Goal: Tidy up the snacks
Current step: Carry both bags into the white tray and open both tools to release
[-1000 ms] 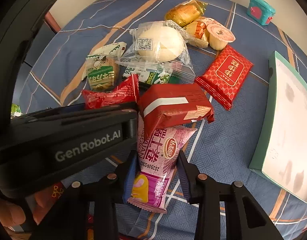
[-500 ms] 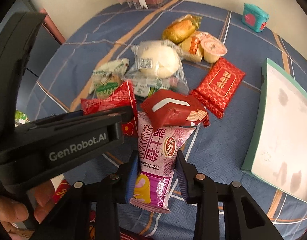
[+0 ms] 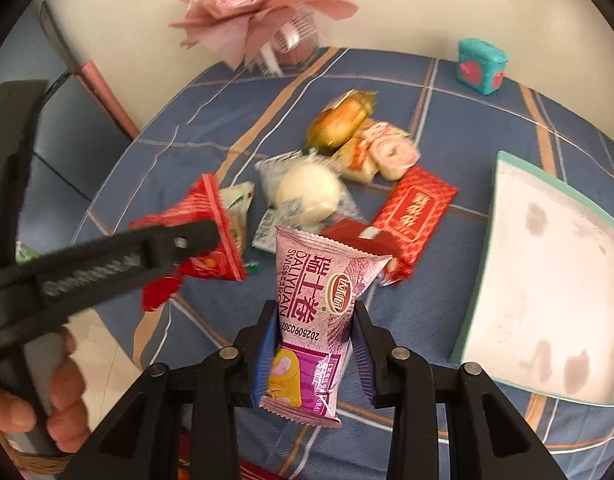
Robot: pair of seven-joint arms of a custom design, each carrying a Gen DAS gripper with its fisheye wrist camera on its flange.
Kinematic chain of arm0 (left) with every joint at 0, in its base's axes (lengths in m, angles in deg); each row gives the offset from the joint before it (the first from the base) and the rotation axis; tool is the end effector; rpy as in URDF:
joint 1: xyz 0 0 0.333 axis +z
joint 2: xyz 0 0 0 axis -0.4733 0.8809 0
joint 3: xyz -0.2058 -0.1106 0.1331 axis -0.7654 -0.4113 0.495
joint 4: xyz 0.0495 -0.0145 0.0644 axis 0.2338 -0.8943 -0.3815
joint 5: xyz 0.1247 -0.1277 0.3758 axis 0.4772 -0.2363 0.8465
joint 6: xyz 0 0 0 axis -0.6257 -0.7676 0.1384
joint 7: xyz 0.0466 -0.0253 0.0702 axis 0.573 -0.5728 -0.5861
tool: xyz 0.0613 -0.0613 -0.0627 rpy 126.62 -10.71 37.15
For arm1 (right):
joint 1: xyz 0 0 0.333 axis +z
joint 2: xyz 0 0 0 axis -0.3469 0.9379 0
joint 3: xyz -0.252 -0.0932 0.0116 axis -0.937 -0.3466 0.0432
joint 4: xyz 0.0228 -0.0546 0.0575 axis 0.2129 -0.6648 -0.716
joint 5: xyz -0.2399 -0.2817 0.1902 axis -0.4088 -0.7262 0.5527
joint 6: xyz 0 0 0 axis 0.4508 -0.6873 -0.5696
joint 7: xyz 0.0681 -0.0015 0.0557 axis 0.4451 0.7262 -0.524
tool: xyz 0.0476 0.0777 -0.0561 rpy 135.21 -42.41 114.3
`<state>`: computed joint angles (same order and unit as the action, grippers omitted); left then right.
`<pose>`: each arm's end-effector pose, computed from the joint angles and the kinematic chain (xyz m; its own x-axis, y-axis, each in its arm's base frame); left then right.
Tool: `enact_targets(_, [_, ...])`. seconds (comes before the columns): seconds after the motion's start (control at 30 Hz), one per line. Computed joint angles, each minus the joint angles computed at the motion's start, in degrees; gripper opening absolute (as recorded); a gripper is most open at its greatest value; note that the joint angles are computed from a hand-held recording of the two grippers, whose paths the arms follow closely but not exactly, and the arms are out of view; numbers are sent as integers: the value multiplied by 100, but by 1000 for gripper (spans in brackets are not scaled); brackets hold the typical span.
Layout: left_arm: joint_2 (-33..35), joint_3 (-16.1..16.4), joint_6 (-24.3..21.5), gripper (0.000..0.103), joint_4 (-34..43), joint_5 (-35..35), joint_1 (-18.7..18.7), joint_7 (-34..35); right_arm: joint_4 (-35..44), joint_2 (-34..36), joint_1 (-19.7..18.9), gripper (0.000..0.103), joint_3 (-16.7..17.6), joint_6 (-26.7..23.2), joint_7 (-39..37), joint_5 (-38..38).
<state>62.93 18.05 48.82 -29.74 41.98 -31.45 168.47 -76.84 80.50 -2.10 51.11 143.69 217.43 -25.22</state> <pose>0.6083 -0.1249 0.4407 -0.2455 -0.9408 0.2338 -0.9194 0.1495 -0.3638 0.5252 0.2319 0.4328 -0.2474 -0.9398 -0.2357 -0.8483 0.3276 -0.4161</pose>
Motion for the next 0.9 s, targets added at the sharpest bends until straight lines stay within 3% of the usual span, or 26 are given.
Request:
enact_targets(0.2, [-113, -108, 140, 57, 89, 126, -160, -289, -546, -618, -254, 38, -42, 170, 592, -317])
enact_targets(0.47, [-58, -345, 181, 57, 264, 153, -548, -312, -1110, -1389, -844, 38, -54, -630, 1663, -1019])
enact_targets(0.73, [737, -621, 50, 58, 986, 409, -1095, -391, -1463, -1756, -1344, 38, -214, -1491, 2189, -1432])
enact_targets(0.9, [1437, -681, 180, 58, 1555, 776, -1452, -555, -1595, -1702, -1582, 38, -400, -1370, 2198, -1515])
